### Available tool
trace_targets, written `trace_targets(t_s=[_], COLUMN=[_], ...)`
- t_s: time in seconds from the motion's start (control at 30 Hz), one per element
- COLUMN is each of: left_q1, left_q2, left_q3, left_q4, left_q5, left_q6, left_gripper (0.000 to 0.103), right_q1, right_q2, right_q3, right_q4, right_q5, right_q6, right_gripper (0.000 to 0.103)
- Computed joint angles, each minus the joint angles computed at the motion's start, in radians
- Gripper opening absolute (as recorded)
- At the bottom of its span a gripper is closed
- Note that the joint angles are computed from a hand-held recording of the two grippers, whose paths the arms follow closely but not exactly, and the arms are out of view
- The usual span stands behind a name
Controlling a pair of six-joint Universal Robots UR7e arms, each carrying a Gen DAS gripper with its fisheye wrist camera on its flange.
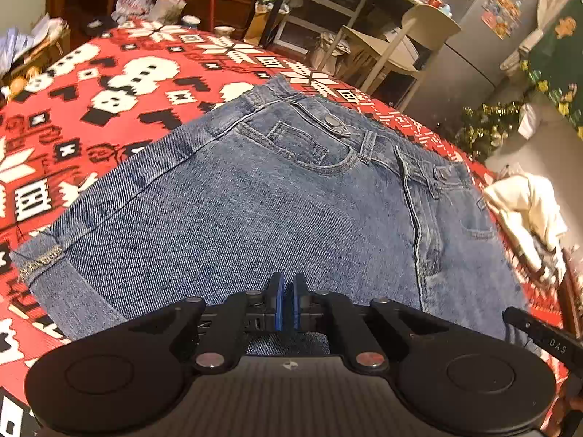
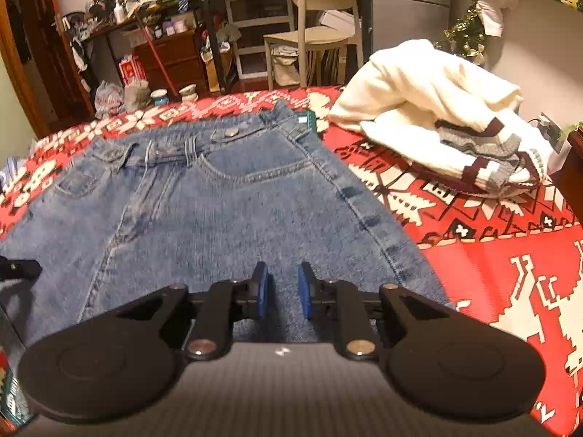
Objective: Fold clothes
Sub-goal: 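Open the left tool and lift both tools off the shorts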
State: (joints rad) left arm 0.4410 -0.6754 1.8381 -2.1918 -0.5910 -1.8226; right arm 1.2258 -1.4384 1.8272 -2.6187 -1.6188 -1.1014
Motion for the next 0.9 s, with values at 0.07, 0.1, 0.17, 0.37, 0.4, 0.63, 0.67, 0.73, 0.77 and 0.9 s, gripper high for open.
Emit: trace_targets(t_s=[0.07,0.1,0.17,0.37,0.4,0.63,0.67,0.73,0.77,0.9], left_q1=[-0.001,-0.003,-0.007,-0.024,-0.026,-0.043,-0.048,-0.056,-0.059,-0.053], left_q2=[-0.002,-0.004,-0.012,-0.038,-0.041,-0.063,-0.064,-0.067,-0.067,-0.064], left_q3=[-0.001,0.002,0.015,0.038,0.039,0.052,0.052,0.057,0.064,0.066], left_q4=[0.014,0.016,0.013,0.032,0.036,0.066,0.075,0.077,0.064,0.044], left_q5=[-0.002,-0.002,-0.005,-0.04,-0.049,-0.079,-0.068,-0.046,-0.036,-0.028], left_q6=[-0.009,-0.018,-0.043,-0.109,-0.116,-0.173,-0.183,-0.193,-0.189,-0.178], left_gripper=[0.007,0.007,0.007,0.008,0.008,0.009,0.009,0.013,0.014,0.014], right_q1=[0.001,0.001,-0.001,-0.001,0.0,0.003,0.0,-0.01,-0.014,-0.017], right_q2=[0.001,-0.002,-0.01,-0.039,-0.044,-0.081,-0.09,-0.101,-0.103,-0.082], right_q3=[0.01,0.017,0.025,0.026,0.026,0.009,0.004,-0.019,-0.031,-0.072], right_q4=[-0.012,-0.016,-0.017,0.036,0.044,0.141,0.164,0.224,0.248,0.272], right_q5=[-0.012,-0.016,-0.025,-0.085,-0.094,-0.137,-0.124,-0.077,-0.055,-0.006], right_q6=[-0.025,-0.039,-0.055,-0.092,-0.104,-0.147,-0.138,-0.099,-0.082,-0.038], right_gripper=[0.024,0.027,0.033,0.041,0.041,0.038,0.038,0.038,0.038,0.029])
